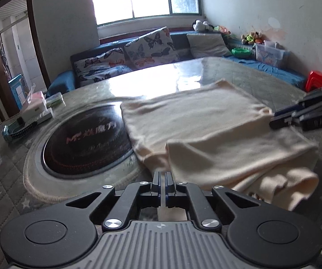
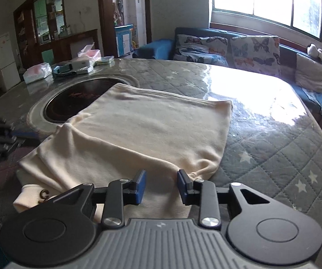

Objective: Fold clothes

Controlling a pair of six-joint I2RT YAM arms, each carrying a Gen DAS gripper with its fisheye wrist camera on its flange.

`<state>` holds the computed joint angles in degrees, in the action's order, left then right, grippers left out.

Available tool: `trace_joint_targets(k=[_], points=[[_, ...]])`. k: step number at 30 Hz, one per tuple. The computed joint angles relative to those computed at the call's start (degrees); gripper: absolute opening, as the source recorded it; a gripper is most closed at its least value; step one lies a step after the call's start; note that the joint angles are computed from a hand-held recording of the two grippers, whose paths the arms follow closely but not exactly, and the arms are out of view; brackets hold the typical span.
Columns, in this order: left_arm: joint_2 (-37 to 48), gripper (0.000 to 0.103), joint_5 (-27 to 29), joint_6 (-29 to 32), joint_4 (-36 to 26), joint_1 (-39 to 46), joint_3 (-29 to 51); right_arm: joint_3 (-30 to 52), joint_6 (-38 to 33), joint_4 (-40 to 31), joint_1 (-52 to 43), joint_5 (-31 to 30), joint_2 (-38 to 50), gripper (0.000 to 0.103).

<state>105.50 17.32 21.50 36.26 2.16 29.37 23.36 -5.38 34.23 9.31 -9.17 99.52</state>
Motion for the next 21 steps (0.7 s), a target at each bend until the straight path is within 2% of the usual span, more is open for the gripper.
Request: trace_joint_targets(k=[5, 9, 14, 17, 19, 21], points=[[2.7, 0.007, 0.2, -2.1, 1.8, -4.3, 3.3, -0.7, -0.5, 0.3, 2.2, 0.6, -0.1, 0.03], [7.5, 0.008, -2.2, -1.4, -1.6, -5.9, 7.7, -1.9, -1.5, -0.7, 3.9, 0.9, -1.1, 0.031], [5.7, 0.011, 0.5, 3.8, 2.3, -3.6, 2.4, -4.9, -4.2, -1.6, 6.1, 2.0, -4.1, 0.034], [2.2, 0.018, 4.0, 8.9, 2.9, -0.8, -1.9, -6.9, -6.6, -3.5, 7.1, 2.8, -7.9, 0.035], [-0.4, 0.038, 6.5, 12.9, 3.4, 1.2, -5.3, -8.4, -7.9, -5.1, 7.2, 2.8, -11.3, 0.036], [-2.4, 0.043, 8.7, 17.5, 3.9, 3.1, -8.4, -9.5, -9.1, -7.3, 6.9, 2.9, -14.6, 0.036]])
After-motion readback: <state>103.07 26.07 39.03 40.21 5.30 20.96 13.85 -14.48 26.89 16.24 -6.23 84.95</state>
